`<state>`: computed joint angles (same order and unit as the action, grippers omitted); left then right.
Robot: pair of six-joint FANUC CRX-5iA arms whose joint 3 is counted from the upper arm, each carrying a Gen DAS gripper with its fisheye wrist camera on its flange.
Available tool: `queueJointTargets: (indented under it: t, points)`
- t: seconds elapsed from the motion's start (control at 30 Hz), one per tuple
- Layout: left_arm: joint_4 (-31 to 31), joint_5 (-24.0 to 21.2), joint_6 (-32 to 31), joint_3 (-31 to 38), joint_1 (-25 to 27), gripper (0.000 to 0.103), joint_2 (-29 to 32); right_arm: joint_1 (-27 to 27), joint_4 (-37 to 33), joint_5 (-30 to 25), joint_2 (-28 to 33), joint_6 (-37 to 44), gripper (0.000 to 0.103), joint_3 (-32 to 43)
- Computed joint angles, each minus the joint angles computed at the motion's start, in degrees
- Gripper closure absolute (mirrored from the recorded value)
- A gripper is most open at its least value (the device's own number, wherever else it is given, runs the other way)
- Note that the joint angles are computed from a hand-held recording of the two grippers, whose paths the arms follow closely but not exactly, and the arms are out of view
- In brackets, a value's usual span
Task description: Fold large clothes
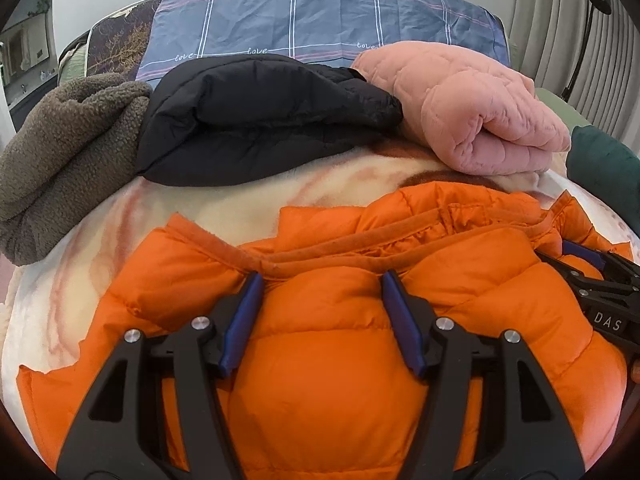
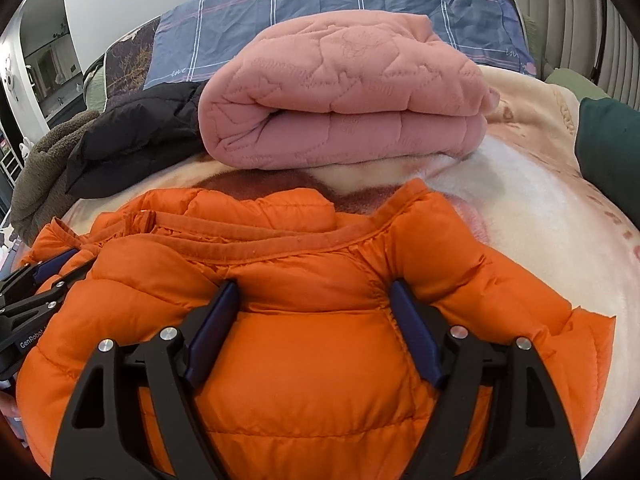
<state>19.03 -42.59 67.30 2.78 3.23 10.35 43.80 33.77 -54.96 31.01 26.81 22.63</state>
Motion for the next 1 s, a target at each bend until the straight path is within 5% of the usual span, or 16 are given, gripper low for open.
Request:
queueJointTargets:
  t: [0.43, 0.57, 0.63, 0.7, 0.77, 0.87, 0.93, 1.0]
  points:
    - [-3.1, -1.6, 2.2, 2.2, -0.9, 0.039, 1.3, 0.6, 1.5, -2.3, 1.6, -0.7, 0.025, 1.7]
    - [-6.0, -7.1, 5.6, 6.0, -0.9, 0.041, 1.5, 1.5, 0.4, -8.9, 3.4, 2.7, 0.025, 6.8]
    - [0.3, -7.9, 4.0, 3.3, 1.1, 0.048, -1.2, 2.3, -0.5, -10.9, 2.3, 2.2, 0.025, 7.5]
    - [10.1, -6.3, -2.6, -2.2, 3.0, 0.048, -4.6, 3.6, 0.3, -6.1, -2.6, -1.3, 0.025, 1.9]
    - [12.9, -5.9, -5.9, -5.2, 3.2, 0.045, -7.4, 5.0, 1.3, -4.4, -5.1, -3.2, 0.025, -1.3]
    - [5.5, -6.6, -3.9, -4.0, 0.6, 0.04, -7.9, 6.0, 1.8, -6.6, -4.7, -4.7, 0.023, -2.0]
    - [-4.8, -4.5, 1.5, -2.7, -2.3, 0.035, -7.6, 5.6, 3.9, -2.3, -6.1, -9.1, 0.022, -7.0]
    - [-6.6, -1.3, 2.9, -4.8, -3.0, 0.034, -8.0, 5.7, 7.3, 0.6, -7.3, -13.3, 0.021, -11.1]
